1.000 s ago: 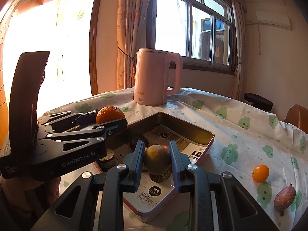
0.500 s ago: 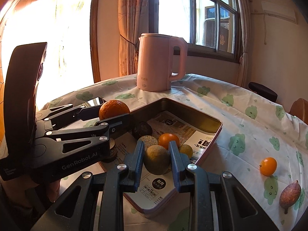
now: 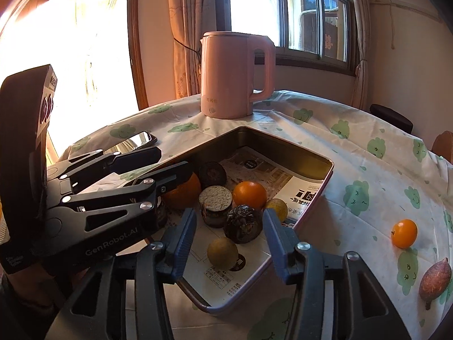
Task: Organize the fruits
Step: 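Lower the orange and yellow-brown fruit into the tin box and open both tools, then grasp the small tangerine with the left tool while the right tool grasps the dark brown round fruit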
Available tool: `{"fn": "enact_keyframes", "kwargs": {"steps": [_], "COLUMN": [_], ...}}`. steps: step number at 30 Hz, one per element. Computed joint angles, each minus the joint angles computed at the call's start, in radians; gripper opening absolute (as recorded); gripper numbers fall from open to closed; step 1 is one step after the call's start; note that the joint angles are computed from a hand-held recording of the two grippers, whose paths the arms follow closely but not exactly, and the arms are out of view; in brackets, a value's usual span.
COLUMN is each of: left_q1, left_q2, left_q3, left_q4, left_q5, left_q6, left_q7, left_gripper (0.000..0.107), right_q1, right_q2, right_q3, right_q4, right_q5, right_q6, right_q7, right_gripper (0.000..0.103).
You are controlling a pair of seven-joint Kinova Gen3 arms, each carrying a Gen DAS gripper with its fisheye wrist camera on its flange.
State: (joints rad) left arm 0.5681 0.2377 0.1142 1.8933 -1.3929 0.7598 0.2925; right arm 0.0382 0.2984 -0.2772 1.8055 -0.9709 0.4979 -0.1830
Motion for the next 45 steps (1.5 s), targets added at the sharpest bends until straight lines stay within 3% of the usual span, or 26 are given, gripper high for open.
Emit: {"fn": "enact_keyframes", "kwargs": {"steps": [5,10,13,15,18,19,22,24,27,32,33,34,37,41,45], "left_q1": [0.015,0.019,0.020,0.030,0.033,0.038,0.042,0.057,0.026,0.047,0.047,0.049,0.045,0.031,0.036], "left_q2": [-0.007,-0.003,0.005,0.019,0.037,0.047,0.083,0.115,0.163,0.223,0.237,0.248,0.278,0.317,0.370], "left_q3": [0.006,0.022,0.027,0.028,0.024,0.021,0.015,0.003,0.048,0.018,0.018,0.015,0.014,0.020,0.015], "left_q4": [0.007,-0.019,-0.051,-0.082,-0.133,-0.154,-0.226,-0.280,-0.360,-0.460,-0.483,-0.502,-0.550,-0.622,-0.720], "left_q5": [-0.037,-0.050,-0.044,-0.039,-0.002,0.015,0.093,0.153,0.239,0.367,0.394,0.413,0.479,0.582,0.660], "left_q6": [0.025,0.029,-0.004,-0.017,-0.083,-0.097,-0.145,-0.148,-0.132,-0.120,-0.108,-0.101,-0.093,-0.084,-0.051], "left_q7": [0.039,0.034,0.002,-0.029,-0.098,-0.125,-0.240,-0.319,-0.441,-0.604,-0.637,-0.662,-0.742,-0.840,-0.933], "left_gripper": [0.070,0.072,0.073,0.077,0.079,0.079,0.080,0.080,0.080,0.080,0.080,0.080,0.080,0.080,0.079], "right_q1": [0.028,0.062,0.117,0.135,0.072,0.051,0.004,0.036,0.075,0.029,0.021,0.026,0.075,0.113,0.092], "right_q2": [-0.019,-0.060,-0.069,-0.073,-0.063,-0.050,-0.011,0.020,0.051,0.095,0.105,0.114,0.132,0.134,0.130], "right_q3": [-0.007,0.012,0.025,0.044,0.175,0.221,0.334,0.326,0.271,0.298,0.305,0.300,0.256,0.217,0.236], "right_q4": [0.028,0.069,0.058,0.041,0.005,-0.015,-0.073,-0.127,-0.175,-0.235,-0.250,-0.263,-0.297,-0.301,-0.292], "right_q5": [-0.069,-0.163,-0.167,-0.117,-0.033,-0.003,0.082,0.151,0.273,0.430,0.461,0.478,0.485,0.505,0.581], "right_q6": [-0.006,-0.062,-0.068,-0.099,-0.137,-0.126,-0.077,-0.006,0.025,0.056,0.068,0.083,0.122,0.086,-0.003], "right_q7": [0.074,0.204,0.208,0.143,0.021,-0.020,-0.142,-0.223,-0.333,-0.498,-0.530,-0.547,-0.565,-0.618,-0.739], "right_gripper": [0.058,0.058,0.058,0.059,0.069,0.075,0.076,0.076,0.076,0.075,0.073,0.056,0.052,0.052,0.052]}}
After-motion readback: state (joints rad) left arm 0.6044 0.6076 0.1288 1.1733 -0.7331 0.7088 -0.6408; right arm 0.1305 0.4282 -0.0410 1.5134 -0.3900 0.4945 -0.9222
